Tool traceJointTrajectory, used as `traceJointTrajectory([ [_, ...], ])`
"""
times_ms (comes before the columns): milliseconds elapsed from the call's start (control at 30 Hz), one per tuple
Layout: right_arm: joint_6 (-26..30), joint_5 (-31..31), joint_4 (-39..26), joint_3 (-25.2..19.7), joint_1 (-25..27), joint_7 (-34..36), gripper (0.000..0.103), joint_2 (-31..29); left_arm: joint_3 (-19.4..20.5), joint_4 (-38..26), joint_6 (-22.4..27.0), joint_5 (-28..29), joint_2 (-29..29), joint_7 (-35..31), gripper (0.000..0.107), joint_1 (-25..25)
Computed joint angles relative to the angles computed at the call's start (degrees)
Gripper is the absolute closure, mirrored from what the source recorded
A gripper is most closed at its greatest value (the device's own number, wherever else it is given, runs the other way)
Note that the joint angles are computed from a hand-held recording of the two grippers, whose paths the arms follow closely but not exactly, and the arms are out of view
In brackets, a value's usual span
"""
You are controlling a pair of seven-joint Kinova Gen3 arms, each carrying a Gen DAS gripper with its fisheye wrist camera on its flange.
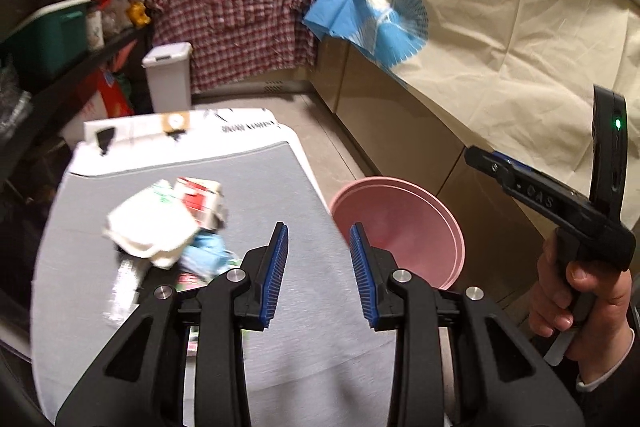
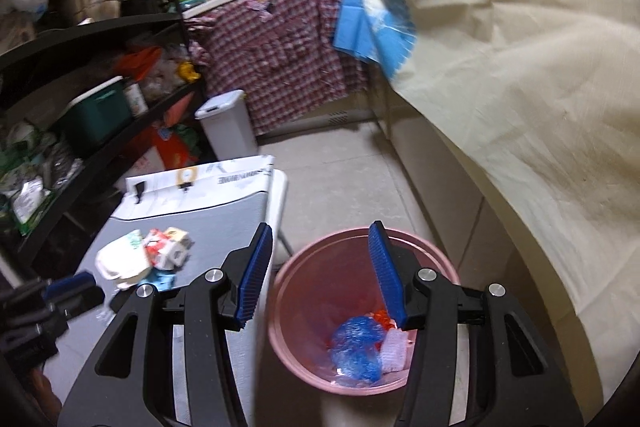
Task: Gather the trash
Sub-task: 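Grasp the white paper bag with the left gripper while the right gripper grasps the blue face mask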
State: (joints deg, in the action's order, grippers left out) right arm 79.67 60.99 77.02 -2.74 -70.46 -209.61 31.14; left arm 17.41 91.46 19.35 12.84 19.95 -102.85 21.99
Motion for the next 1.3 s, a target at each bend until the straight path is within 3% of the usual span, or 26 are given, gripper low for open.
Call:
traceJointTrajectory([
  [233, -2.41, 2.19, -4.73, 0.55, -1.84, 4.94, 0.066, 2.93, 1.73, 0.37, 2.17, 5.29, -3.31, -6.83, 0.076, -8.69],
  [400, -7.64, 2.56, -8.25, 2.09, -1.82, 7.8, 0.079, 5.59, 2.16, 1.52, 0.21, 10.94, -3.91, -11.4, 0.076, -13.43],
  [500, -10.76, 1.73, -11.71, 3.23, -1.59, 11.24, 0.08, 7.97, 3.49, 2.22, -0.8, 15.34, -2.54, -13.67, 0.076, -16.8],
  [867, -18.56, -7.31, -27.35, 6.34, 1.42, 26.88, 0.08, 18.84, 2.3, -0.62, 1.35, 15.26, 4.74, -12.23, 0.078, -17.42],
  [1233, -23.64, -18.75, -34.4, 8.8, 5.64, 37.94, 0.079, 24.21, 1.59, -6.98, 5.81, 13.94, 11.8, -9.72, 0.078, -16.94],
  [1300, -24.21, -21.22, -36.58, 8.74, 6.72, 40.93, 0.075, 25.44, 1.18, -8.44, 6.72, 13.48, 13.08, -8.93, 0.078, -16.54],
])
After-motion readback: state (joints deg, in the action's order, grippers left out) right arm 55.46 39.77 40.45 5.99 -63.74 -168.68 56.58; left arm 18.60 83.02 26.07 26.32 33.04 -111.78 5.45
